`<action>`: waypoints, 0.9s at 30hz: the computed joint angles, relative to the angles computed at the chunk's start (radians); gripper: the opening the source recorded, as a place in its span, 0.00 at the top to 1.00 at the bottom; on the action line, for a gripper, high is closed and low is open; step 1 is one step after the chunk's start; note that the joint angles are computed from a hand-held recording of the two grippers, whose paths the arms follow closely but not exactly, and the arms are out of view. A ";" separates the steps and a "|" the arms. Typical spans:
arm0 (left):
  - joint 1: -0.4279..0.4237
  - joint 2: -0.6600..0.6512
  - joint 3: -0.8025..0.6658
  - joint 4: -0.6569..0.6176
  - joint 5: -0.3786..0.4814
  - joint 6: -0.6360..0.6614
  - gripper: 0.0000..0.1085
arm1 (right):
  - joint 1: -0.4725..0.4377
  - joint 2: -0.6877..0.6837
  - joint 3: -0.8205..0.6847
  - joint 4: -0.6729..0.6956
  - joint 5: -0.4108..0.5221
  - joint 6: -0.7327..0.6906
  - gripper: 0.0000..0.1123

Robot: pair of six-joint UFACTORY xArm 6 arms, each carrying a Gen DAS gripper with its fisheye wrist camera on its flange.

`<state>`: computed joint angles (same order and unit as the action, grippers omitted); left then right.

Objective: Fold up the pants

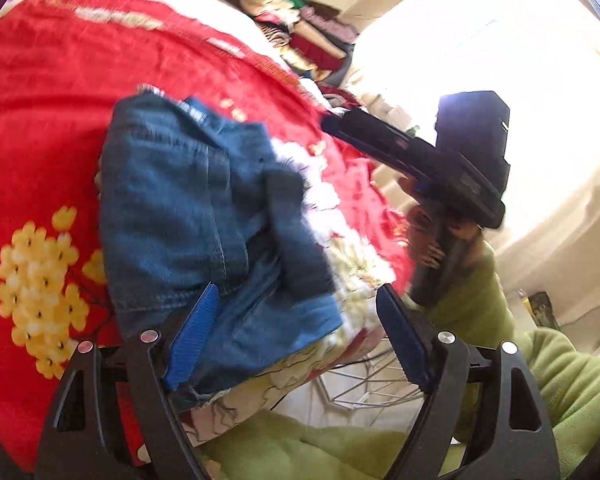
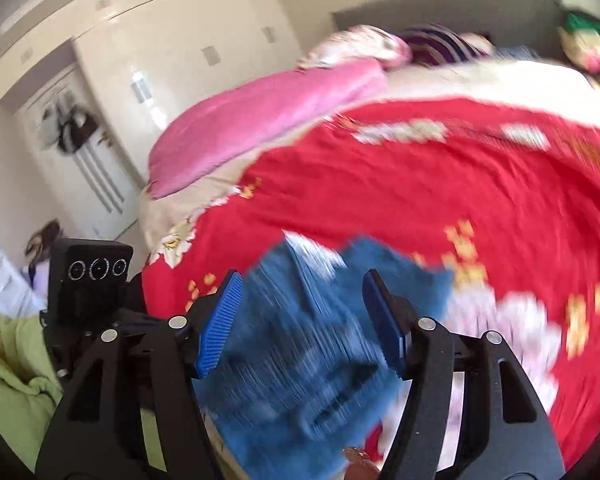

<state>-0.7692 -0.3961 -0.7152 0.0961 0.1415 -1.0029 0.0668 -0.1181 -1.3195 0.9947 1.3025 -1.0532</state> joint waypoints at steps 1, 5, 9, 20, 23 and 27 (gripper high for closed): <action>-0.001 0.001 0.000 0.028 0.009 -0.034 0.27 | -0.001 -0.009 0.021 -0.010 -0.012 0.009 0.50; -0.005 0.008 -0.021 0.108 0.079 -0.112 0.27 | 0.012 -0.025 0.075 -0.053 -0.020 0.018 0.50; -0.017 0.031 -0.056 0.169 0.149 -0.133 0.27 | 0.090 -0.016 0.120 -0.270 -0.153 0.136 0.53; -0.079 -0.041 -0.165 0.547 0.541 -0.317 0.67 | 0.097 -0.045 0.061 -0.156 -0.178 0.027 0.48; -0.061 -0.008 -0.167 0.462 0.526 -0.247 0.88 | 0.171 0.000 0.011 -0.234 -0.217 0.027 0.58; -0.086 0.008 -0.167 0.400 0.540 -0.164 0.92 | 0.255 0.082 -0.060 -0.355 -0.240 0.050 0.67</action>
